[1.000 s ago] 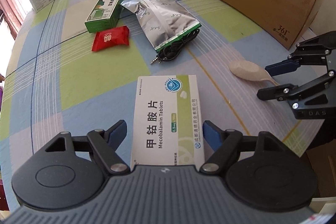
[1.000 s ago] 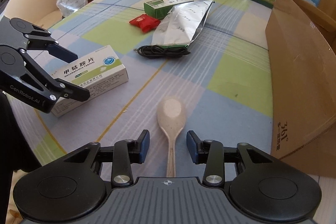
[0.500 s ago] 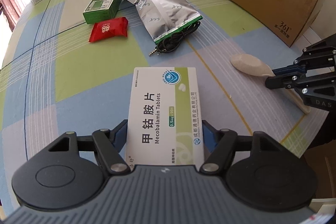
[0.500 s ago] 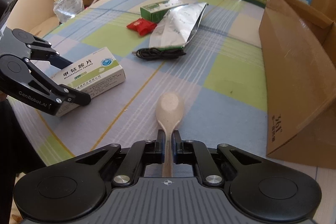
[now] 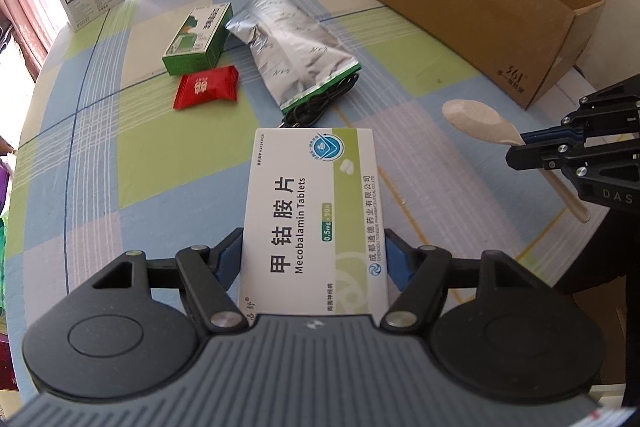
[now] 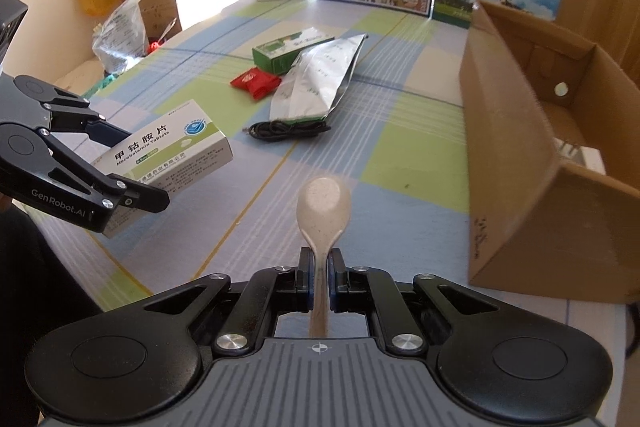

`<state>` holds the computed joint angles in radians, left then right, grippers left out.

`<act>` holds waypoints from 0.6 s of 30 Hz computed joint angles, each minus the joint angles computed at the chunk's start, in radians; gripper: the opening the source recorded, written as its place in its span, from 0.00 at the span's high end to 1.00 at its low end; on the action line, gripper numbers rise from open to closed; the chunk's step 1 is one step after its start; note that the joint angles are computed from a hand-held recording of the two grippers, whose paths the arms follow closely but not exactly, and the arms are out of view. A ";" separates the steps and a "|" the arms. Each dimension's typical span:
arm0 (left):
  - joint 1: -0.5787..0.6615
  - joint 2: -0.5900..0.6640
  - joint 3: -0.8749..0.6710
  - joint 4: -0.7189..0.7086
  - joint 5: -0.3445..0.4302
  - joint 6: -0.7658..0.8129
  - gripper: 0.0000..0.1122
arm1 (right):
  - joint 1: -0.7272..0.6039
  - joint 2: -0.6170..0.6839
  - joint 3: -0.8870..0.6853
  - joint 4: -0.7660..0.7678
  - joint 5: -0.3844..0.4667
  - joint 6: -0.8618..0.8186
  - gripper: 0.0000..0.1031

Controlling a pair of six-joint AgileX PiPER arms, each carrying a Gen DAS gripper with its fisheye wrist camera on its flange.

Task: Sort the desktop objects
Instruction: 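Lift and carry the tablet box and the wooden spoon over the cardboard box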

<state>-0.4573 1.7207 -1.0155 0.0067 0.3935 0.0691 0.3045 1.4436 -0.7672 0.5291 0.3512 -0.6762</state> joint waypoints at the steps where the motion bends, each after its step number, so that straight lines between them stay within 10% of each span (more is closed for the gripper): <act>1: -0.007 -0.006 -0.001 0.007 0.004 -0.012 0.40 | -0.005 -0.013 0.005 0.000 0.004 0.001 0.97; 18: -0.161 -0.065 -0.069 0.173 0.099 -0.261 0.40 | -0.174 -0.197 -0.013 0.069 0.138 -0.078 0.97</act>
